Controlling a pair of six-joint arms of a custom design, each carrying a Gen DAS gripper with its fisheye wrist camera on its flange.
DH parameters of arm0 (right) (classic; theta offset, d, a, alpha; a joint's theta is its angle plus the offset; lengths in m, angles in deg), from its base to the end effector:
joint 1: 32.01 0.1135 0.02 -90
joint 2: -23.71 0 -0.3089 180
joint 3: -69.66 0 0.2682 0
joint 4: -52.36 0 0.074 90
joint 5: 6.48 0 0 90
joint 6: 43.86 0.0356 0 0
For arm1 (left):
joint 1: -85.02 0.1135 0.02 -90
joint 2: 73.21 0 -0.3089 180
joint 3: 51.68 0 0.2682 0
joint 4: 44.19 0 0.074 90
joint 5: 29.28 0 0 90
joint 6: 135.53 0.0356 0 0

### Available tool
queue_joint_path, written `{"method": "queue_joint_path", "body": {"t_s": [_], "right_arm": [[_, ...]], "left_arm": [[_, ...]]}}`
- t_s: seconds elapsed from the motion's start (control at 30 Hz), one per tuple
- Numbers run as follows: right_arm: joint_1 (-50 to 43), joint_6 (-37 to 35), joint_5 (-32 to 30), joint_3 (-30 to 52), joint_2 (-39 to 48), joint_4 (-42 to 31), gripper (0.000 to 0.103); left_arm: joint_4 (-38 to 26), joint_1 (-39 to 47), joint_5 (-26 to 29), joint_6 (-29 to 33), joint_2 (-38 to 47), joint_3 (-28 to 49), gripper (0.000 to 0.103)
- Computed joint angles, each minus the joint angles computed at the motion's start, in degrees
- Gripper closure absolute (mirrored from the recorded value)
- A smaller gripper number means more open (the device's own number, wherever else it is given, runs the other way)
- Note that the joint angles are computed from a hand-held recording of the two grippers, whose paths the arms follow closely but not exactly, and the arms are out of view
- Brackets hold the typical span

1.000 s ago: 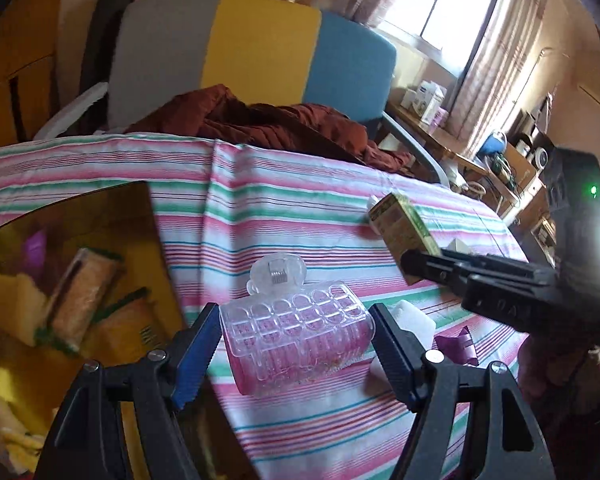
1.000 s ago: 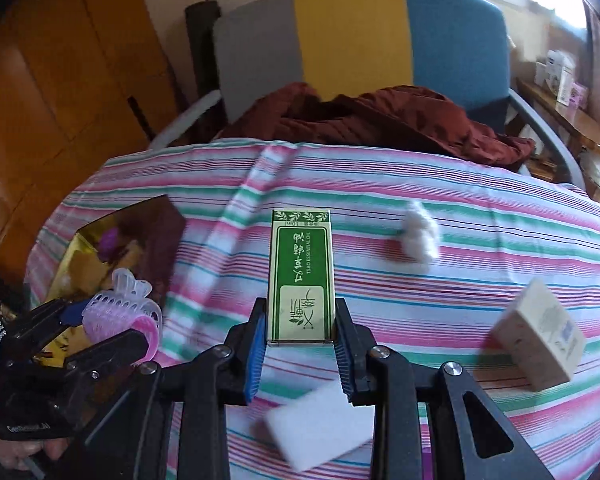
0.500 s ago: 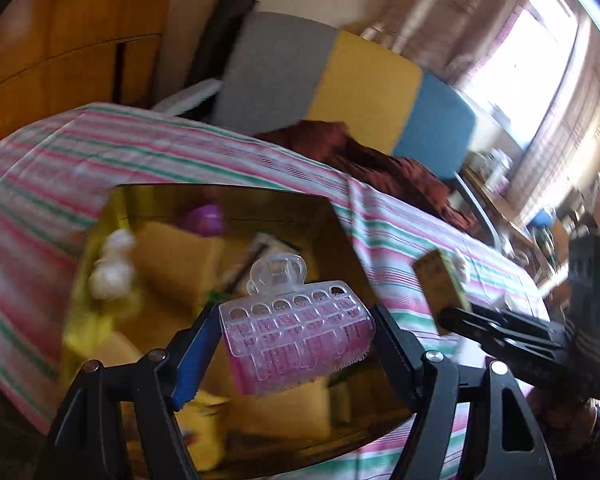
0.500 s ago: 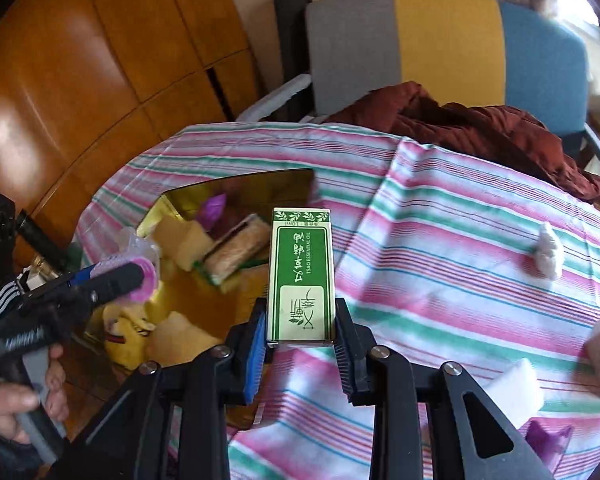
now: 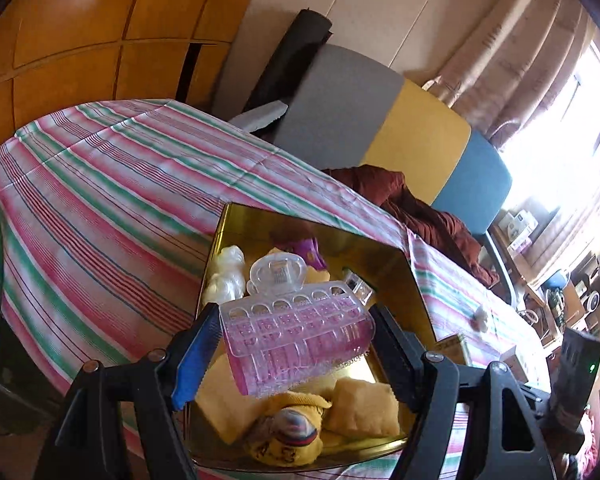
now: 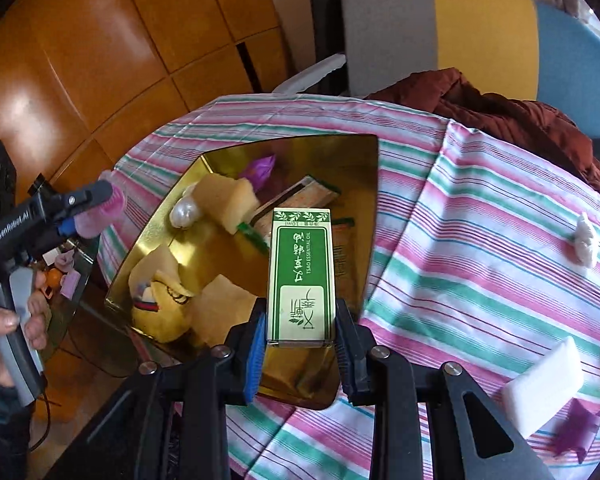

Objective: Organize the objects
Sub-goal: 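Carry the roller pack and green box into the gold tray and open both tools, then move both tools back toward the white sponge and cream box on the cloth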

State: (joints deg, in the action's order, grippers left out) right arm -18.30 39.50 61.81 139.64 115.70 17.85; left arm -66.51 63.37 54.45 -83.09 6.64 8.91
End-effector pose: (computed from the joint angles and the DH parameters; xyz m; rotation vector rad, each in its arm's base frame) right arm 0.3257 0.0930 0.2324 -0.5912 2.4673 0.5318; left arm 0.2808 -0.1073 0.2565 -0.3784 2.2945 -0.4057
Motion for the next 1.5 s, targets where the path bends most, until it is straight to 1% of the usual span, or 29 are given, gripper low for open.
{"method": "queue_joint_path", "body": {"t_s": [0.03, 0.23, 0.4, 0.5, 0.57, 0.63, 0.67, 0.7, 0.77, 0.8, 0.83, 0.93, 1.03, 1.1, 1.23, 1.37, 1.4, 1.5], "right_arm": [[0.4, 0.0, 0.0, 0.0, 0.1, 0.1, 0.072], [2.4, 0.1, 1.1, -0.3, 1.3, 0.7, 0.072], [3.1, 0.7, 1.0, -0.4, 2.6, 1.2, 0.072], [3.5, 0.7, 1.2, -0.7, 3.2, 1.6, 0.071], [3.8, 0.9, 1.2, -1.1, 3.4, 2.1, 0.071], [3.9, 1.0, 0.7, -1.2, 3.6, 2.3, 0.066], [3.9, 1.0, 0.7, -1.4, 3.6, 2.5, 0.058], [3.9, 1.0, 0.7, -1.6, 3.4, 2.7, 0.052], [3.7, 0.8, 0.2, -1.8, 3.3, 2.8, 0.051], [3.7, 0.8, 0.3, -1.9, 3.2, 2.8, 0.05], [3.6, 0.8, 0.3, -2.0, 3.2, 2.7, 0.049], [3.6, 1.1, 0.1, -2.2, 3.3, 2.8, 0.048], [3.6, 1.4, 0.0, -2.4, 2.8, 2.7, 0.046], [3.6, 1.6, 0.0, -2.4, 2.7, 2.9, 0.039], [3.6, 2.1, 0.2, -2.8, 2.0, 3.4, 0.037], [3.6, 3.1, 1.1, -3.8, 0.1, 4.1, 0.028], [3.6, 3.3, 1.3, -4.2, -0.5, 4.3, 0.024], [3.5, 3.5, 2.0, -4.8, -1.8, 5.0, 0.019]], "left_arm": [[0.4, 0.2, 1.0, 0.1, 0.4, 0.3, 0.028], [0.9, -2.1, 2.6, 2.0, 5.5, 4.9, 0.028], [0.3, -4.0, 3.2, 4.8, 12.8, 12.4, 0.028], [-1.2, -4.1, 3.9, 6.7, 18.7, 18.9, 0.028], [-2.1, -4.4, 3.4, 8.1, 22.7, 23.4, 0.027], [-4.1, -4.2, 3.7, 9.0, 26.6, 27.8, 0.027], [-5.6, -3.8, 4.2, 8.4, 28.5, 30.0, 0.027], [-6.0, -3.3, 4.9, 7.9, 29.6, 31.1, 0.027], [-7.5, -2.7, 5.0, 7.2, 31.7, 33.4, 0.025], [-7.7, -2.5, 4.7, 7.0, 31.9, 33.6, 0.02], [-7.3, -2.3, 4.5, 7.0, 31.9, 33.3, 0.018], [-6.2, -1.9, 4.3, 6.6, 30.8, 31.3, 0.018], [-4.9, -2.1, 3.6, 6.0, 27.9, 27.5, 0.018], [-4.9, -3.2, 1.2, 6.5, 25.7, 25.2, 0.018], [-4.1, -6.6, -5.5, 6.6, 20.6, 19.2, 0.018], [-3.9, -9.3, -9.5, 5.8, 16.6, 14.8, 0.018], [-4.2, -9.8, -10.3, 5.5, 16.1, 14.4, 0.018], [-4.9, -11.6, -13.0, 4.2, 14.0, 12.4, 0.018]]}}
